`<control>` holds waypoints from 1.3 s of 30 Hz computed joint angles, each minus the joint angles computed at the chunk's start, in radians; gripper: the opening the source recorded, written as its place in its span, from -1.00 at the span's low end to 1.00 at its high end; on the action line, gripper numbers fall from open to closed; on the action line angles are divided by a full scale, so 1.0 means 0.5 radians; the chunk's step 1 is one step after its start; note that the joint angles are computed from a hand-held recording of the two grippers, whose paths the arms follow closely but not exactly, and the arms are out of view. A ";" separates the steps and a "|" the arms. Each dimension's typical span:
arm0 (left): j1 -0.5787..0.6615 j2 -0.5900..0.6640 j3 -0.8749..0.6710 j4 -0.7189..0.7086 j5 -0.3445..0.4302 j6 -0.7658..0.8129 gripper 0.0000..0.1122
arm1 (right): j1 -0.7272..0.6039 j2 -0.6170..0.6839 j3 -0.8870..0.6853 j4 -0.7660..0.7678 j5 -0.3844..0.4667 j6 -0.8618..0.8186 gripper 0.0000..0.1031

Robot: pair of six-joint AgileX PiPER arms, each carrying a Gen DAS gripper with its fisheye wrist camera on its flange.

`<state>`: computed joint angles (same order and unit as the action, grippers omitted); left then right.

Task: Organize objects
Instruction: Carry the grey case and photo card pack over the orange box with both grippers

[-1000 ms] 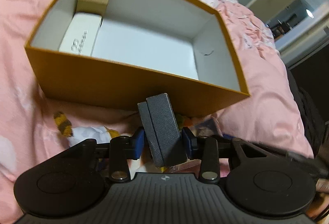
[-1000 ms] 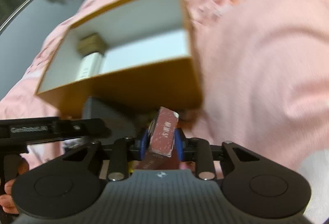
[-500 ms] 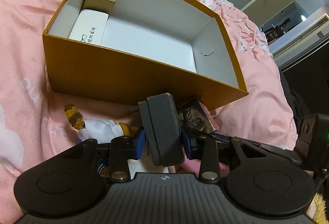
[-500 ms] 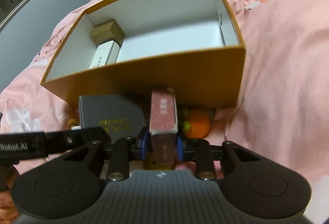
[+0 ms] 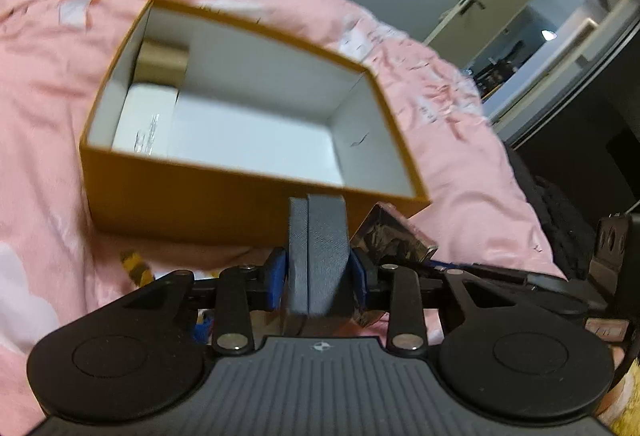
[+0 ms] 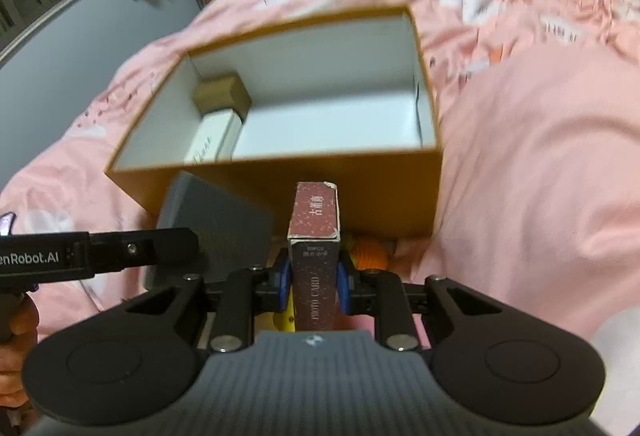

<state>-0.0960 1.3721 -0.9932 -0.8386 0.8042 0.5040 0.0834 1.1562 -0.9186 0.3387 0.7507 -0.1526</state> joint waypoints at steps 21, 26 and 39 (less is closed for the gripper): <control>0.042 0.472 -0.742 0.047 0.027 -0.135 -0.33 | 0.019 0.484 -0.758 0.091 -0.061 -0.099 -0.54; 0.060 0.614 -0.784 0.000 0.041 -0.091 -0.34 | 0.092 0.670 -0.757 -0.128 -0.173 0.055 -0.54; 0.030 0.937 -0.914 -0.012 0.017 -0.168 -0.35 | 0.122 0.902 -0.811 -0.190 -0.195 0.112 -0.54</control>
<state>-0.0808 1.8406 -1.4502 -0.8446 0.8125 0.4199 0.1442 1.6074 -1.3242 0.2439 0.6532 -0.0968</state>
